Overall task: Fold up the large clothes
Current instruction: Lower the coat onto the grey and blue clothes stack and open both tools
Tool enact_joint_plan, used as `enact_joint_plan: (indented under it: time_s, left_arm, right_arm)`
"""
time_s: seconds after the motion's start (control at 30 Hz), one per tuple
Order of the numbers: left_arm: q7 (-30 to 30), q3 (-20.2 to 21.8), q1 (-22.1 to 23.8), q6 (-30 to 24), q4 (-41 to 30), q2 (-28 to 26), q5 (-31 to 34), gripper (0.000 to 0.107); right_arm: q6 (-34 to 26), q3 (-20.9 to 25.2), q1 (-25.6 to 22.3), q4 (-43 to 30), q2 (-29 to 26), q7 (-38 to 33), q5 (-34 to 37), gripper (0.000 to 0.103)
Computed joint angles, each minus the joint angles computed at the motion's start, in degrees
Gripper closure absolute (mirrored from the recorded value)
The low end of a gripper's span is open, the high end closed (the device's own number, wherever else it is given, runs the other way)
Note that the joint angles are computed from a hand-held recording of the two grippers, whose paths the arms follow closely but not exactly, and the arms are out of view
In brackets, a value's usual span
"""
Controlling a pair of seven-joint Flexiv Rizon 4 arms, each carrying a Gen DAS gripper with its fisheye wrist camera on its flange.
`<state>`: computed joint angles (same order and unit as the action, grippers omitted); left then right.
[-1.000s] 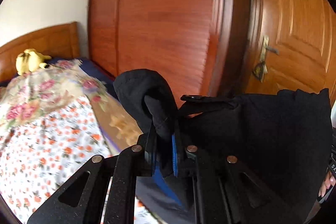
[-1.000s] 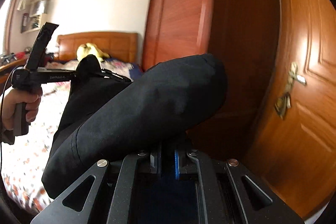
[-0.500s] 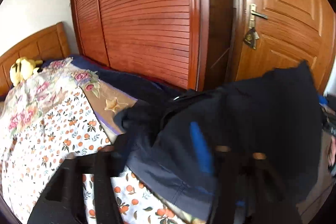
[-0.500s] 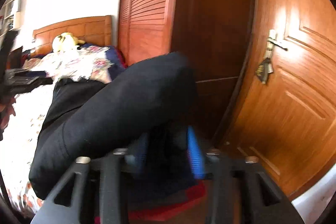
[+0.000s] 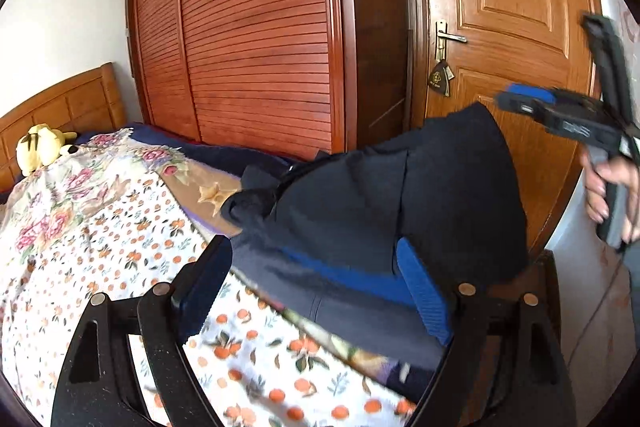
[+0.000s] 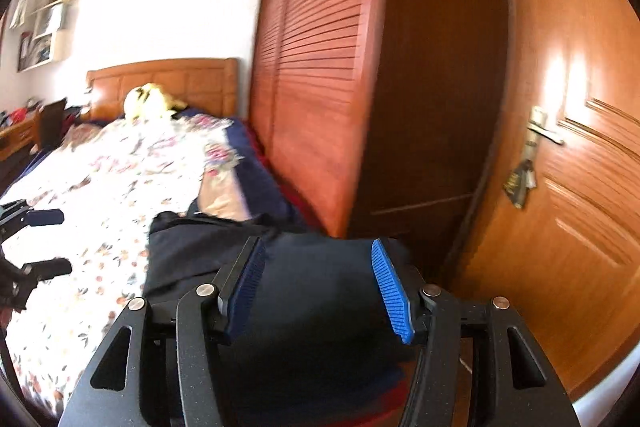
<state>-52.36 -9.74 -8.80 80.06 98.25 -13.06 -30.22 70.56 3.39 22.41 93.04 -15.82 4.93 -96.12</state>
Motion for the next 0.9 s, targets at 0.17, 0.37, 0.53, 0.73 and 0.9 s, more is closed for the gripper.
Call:
enact_joint_plan:
  time_s: [0.17, 0.37, 0.53, 0.73, 0.9]
  left_arm:
    - [4.8, -0.5, 0.4, 3.6, 8.2, 5.4, -6.2, 0.022]
    - [13.9, 1.3, -2.5, 10.5, 16.4, 11.1, -18.0, 0.021]
    - [20.0, 4.8, -7.1, 13.4, 20.1, 14.2, -26.7, 0.021]
    - [26.1, 9.3, -12.2, 15.0, 22.7, 16.9, -34.4, 0.021]
    - [33.1, 12.1, -16.3, 16.7, 24.6, 19.2, -43.1, 0.021]
  right_arm:
    - [-3.7, 0.5, 3.0, -4.4, -5.0, -18.8, 17.9, 0.045]
    - [-12.7, 1.4, 4.4, -7.2, -8.2, -34.2, 39.6, 0.046]
    - [-12.3, -2.4, 7.1, -6.4, -6.8, -31.6, 41.5, 0.045]
    - [-15.4, -2.9, 9.9, -2.7, -2.3, -21.2, 31.3, 0.043]
    - [-17.7, 0.2, 11.2, -0.5, 0.5, -16.2, 24.3, 0.032]
